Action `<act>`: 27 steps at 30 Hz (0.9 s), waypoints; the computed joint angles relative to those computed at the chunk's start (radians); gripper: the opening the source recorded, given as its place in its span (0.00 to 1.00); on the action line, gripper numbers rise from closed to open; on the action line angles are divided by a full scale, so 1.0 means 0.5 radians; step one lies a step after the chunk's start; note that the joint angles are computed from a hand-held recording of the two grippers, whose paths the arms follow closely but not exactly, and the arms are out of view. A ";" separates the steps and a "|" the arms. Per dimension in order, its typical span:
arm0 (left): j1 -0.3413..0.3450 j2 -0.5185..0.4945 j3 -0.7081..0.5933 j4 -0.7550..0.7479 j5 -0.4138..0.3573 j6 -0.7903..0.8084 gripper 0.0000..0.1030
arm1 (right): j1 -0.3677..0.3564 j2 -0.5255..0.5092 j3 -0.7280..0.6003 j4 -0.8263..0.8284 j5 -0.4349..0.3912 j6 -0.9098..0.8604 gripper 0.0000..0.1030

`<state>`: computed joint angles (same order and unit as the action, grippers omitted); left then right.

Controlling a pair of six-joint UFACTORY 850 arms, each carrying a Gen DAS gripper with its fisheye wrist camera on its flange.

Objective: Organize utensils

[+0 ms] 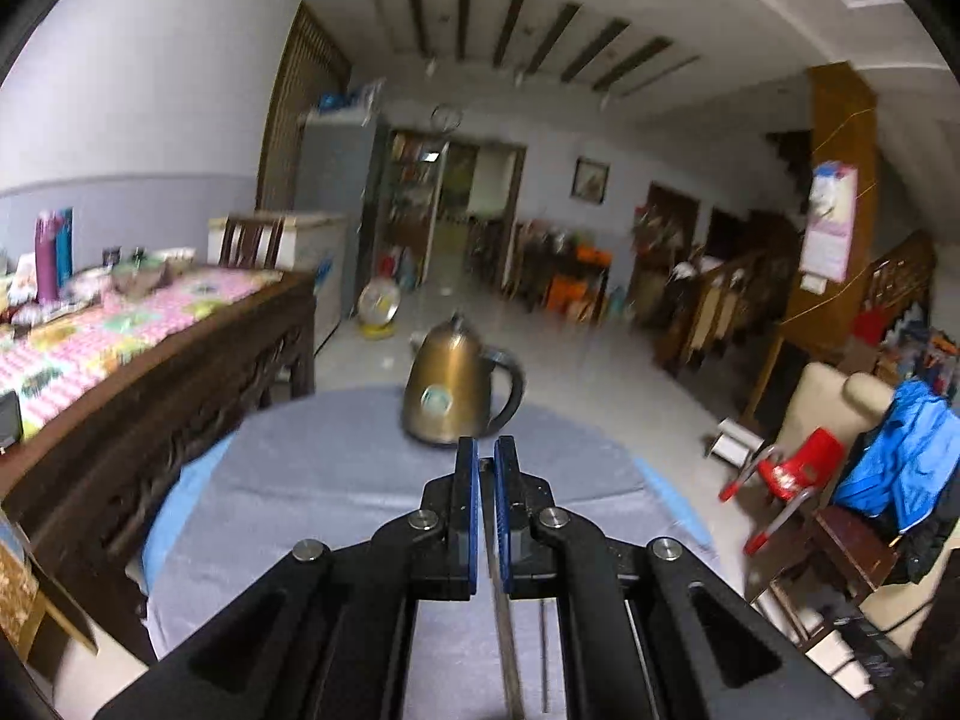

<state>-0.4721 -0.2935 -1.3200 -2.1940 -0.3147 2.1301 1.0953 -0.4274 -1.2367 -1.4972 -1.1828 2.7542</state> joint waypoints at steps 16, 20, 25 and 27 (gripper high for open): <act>0.047 0.170 0.269 0.777 -0.199 -0.618 0.05 | 0.046 -0.028 -0.067 0.021 -0.037 -0.063 0.10; 0.055 0.160 0.270 0.813 -0.188 -0.691 0.05 | 0.053 -0.040 -0.089 0.031 -0.014 -0.079 0.10; 0.052 0.187 0.284 0.642 -0.191 -0.532 0.05 | 0.062 -0.049 -0.104 0.037 -0.014 -0.085 0.10; 0.059 0.210 0.293 0.600 -0.213 -0.488 0.05 | 0.058 -0.046 -0.096 0.034 -0.006 -0.069 0.10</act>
<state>-0.4425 -0.1883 -1.1735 -1.8941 -0.4212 1.8859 1.1240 -0.4506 -1.2848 -1.4802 -1.1859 2.7198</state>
